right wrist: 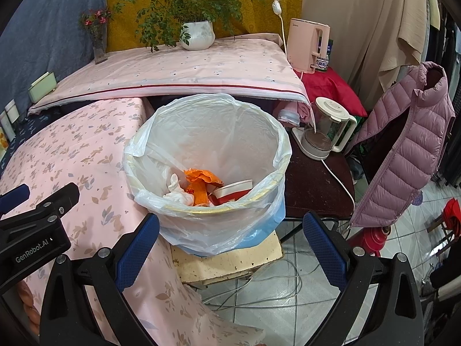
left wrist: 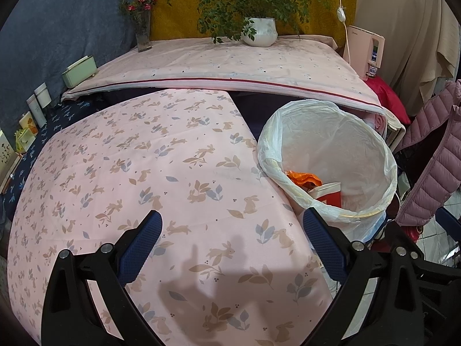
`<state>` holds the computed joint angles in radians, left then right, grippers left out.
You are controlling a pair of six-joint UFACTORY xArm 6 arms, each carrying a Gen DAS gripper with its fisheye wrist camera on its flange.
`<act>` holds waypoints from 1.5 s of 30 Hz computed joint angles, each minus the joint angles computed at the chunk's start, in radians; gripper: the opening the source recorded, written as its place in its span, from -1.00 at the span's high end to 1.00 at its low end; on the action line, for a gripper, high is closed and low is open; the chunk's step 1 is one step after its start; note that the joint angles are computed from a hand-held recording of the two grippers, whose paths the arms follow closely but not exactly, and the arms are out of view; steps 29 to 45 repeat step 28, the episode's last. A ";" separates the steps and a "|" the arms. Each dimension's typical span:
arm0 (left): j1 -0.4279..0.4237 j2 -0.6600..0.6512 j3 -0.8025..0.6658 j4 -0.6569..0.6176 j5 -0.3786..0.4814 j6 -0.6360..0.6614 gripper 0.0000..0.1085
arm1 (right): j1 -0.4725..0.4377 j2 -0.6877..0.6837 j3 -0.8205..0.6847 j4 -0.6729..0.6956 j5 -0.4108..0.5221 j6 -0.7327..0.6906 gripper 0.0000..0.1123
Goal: Collect trash
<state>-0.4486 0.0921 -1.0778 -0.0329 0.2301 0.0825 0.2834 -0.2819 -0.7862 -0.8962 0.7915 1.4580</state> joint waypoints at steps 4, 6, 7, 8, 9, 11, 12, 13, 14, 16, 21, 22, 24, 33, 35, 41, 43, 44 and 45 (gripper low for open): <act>0.000 0.000 0.000 -0.011 0.005 0.003 -0.73 | 0.000 0.000 0.001 0.000 0.000 -0.001 -0.71; 0.000 -0.004 0.006 -0.021 -0.005 0.010 -0.73 | -0.001 -0.001 0.002 -0.001 -0.003 0.001 -0.71; -0.002 -0.006 0.007 -0.053 -0.006 0.042 -0.73 | -0.001 -0.001 0.002 -0.001 -0.002 0.001 -0.71; -0.003 -0.010 0.010 -0.055 -0.002 0.048 -0.75 | -0.001 -0.001 0.002 -0.001 -0.002 0.001 -0.71; -0.001 -0.011 0.014 -0.016 -0.008 0.012 -0.77 | -0.001 -0.001 0.002 0.000 -0.002 -0.001 -0.71; 0.001 -0.012 0.018 -0.005 -0.005 -0.005 -0.77 | -0.002 -0.002 0.002 -0.001 -0.003 -0.001 -0.71; 0.001 -0.010 0.010 -0.016 0.016 0.002 -0.77 | -0.002 -0.001 0.002 0.000 -0.002 0.000 -0.71; -0.001 -0.005 -0.001 -0.052 0.039 0.032 -0.77 | -0.001 -0.002 0.002 -0.002 -0.001 0.001 -0.71; 0.000 -0.001 -0.009 -0.064 0.052 0.042 -0.77 | -0.001 -0.002 0.003 -0.003 0.000 0.003 -0.71; 0.003 0.003 -0.012 -0.041 0.056 0.024 -0.77 | -0.003 -0.009 0.010 -0.006 0.000 0.005 -0.71; 0.000 0.001 -0.017 -0.085 0.053 0.065 -0.77 | -0.008 -0.019 0.021 -0.007 0.000 0.010 -0.71; -0.002 0.003 -0.024 -0.106 0.067 0.081 -0.76 | -0.007 -0.019 0.021 -0.008 0.000 0.012 -0.71; -0.006 0.005 -0.026 -0.129 0.071 0.110 -0.76 | -0.008 -0.019 0.021 -0.007 -0.002 0.009 -0.71; -0.009 0.002 -0.002 -0.063 0.024 0.083 -0.76 | -0.007 -0.019 0.020 -0.007 -0.002 0.009 -0.71; -0.009 0.002 -0.002 -0.063 0.024 0.083 -0.76 | -0.007 -0.019 0.020 -0.007 -0.002 0.009 -0.71; -0.009 0.002 -0.002 -0.063 0.024 0.083 -0.76 | -0.007 -0.019 0.020 -0.007 -0.002 0.009 -0.71; -0.009 0.002 -0.002 -0.063 0.024 0.083 -0.76 | -0.007 -0.019 0.020 -0.007 -0.002 0.009 -0.71; -0.009 0.002 -0.002 -0.063 0.024 0.083 -0.76 | -0.007 -0.019 0.020 -0.007 -0.002 0.009 -0.71; -0.009 0.002 -0.002 -0.063 0.024 0.083 -0.76 | -0.007 -0.019 0.020 -0.007 -0.002 0.009 -0.71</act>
